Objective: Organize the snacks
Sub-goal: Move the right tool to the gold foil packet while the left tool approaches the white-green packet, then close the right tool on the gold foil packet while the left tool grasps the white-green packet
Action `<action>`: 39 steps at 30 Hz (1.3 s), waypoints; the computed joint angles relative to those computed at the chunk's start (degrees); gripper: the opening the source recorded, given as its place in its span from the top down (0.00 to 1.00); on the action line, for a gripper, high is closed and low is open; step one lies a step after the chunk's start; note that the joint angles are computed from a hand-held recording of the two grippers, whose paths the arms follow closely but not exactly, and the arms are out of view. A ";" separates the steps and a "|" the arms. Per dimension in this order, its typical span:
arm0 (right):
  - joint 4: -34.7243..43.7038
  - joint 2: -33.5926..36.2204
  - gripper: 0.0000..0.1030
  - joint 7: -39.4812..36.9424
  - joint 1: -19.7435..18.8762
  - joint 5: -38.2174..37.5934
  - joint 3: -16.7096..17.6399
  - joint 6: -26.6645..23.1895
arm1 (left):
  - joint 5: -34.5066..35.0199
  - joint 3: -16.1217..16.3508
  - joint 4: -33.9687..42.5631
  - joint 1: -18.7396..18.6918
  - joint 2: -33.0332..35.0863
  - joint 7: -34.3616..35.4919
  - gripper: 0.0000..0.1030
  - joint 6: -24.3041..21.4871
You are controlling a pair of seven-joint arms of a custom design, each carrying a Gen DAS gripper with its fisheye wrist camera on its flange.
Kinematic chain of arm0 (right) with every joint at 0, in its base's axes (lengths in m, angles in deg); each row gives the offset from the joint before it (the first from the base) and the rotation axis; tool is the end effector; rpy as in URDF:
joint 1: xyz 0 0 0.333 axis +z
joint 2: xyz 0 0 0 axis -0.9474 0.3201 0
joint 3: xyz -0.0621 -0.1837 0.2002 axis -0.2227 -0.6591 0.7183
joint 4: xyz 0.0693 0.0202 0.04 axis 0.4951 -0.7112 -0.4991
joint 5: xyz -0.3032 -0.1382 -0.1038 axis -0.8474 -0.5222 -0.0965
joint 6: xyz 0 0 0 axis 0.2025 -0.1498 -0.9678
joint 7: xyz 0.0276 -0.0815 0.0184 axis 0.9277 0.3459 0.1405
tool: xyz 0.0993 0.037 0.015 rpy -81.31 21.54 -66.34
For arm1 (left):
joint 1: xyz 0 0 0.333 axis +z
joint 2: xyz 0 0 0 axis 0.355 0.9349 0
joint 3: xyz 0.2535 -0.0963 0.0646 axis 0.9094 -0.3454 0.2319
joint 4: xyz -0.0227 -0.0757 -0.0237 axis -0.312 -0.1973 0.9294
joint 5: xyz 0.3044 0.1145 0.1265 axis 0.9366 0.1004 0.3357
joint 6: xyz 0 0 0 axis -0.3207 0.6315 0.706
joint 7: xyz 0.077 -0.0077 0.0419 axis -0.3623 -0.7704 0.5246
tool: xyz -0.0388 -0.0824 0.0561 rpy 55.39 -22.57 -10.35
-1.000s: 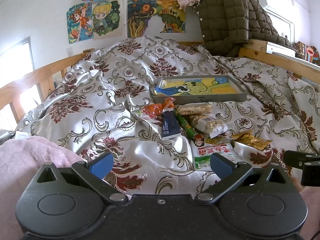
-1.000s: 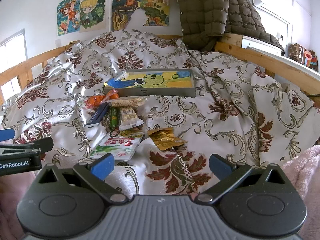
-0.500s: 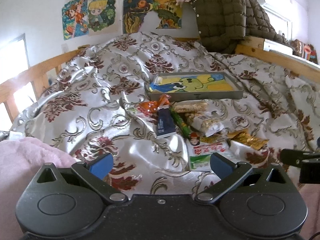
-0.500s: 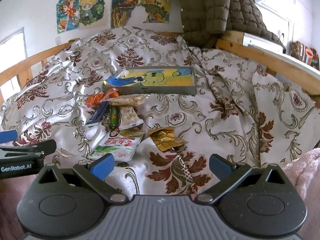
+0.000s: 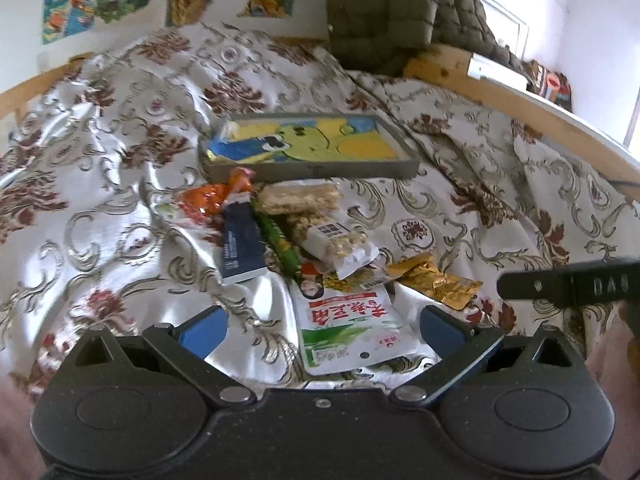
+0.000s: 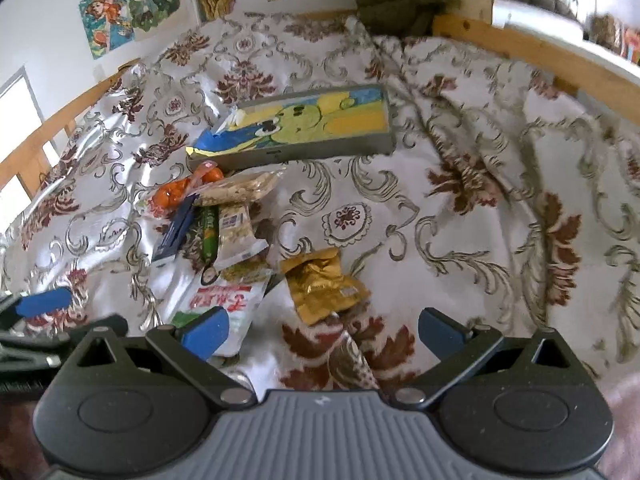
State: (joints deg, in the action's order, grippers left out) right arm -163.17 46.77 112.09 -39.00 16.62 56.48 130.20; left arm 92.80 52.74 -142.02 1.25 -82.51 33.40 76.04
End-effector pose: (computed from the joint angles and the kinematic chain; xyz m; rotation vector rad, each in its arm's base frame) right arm 0.4246 0.3943 0.5791 -1.7651 1.6482 -0.4890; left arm 0.3971 -0.3619 0.5526 -1.6287 1.8358 -0.9895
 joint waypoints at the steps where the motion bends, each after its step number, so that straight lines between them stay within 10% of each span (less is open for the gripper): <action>1: 1.62 1.30 0.00 -1.95 -0.41 2.35 -0.19 -0.24 | -1.09 0.18 1.13 -0.08 1.22 1.28 0.01 -0.06; 23: 27.18 24.06 0.00 -41.45 -10.17 47.94 0.28 -5.08 | -26.92 6.07 20.96 -4.99 22.90 23.79 0.01 -4.61; 39: 34.71 28.19 0.14 -42.37 -2.30 32.03 -4.74 -13.92 | -24.49 8.78 24.46 -7.32 25.69 21.77 0.15 -8.16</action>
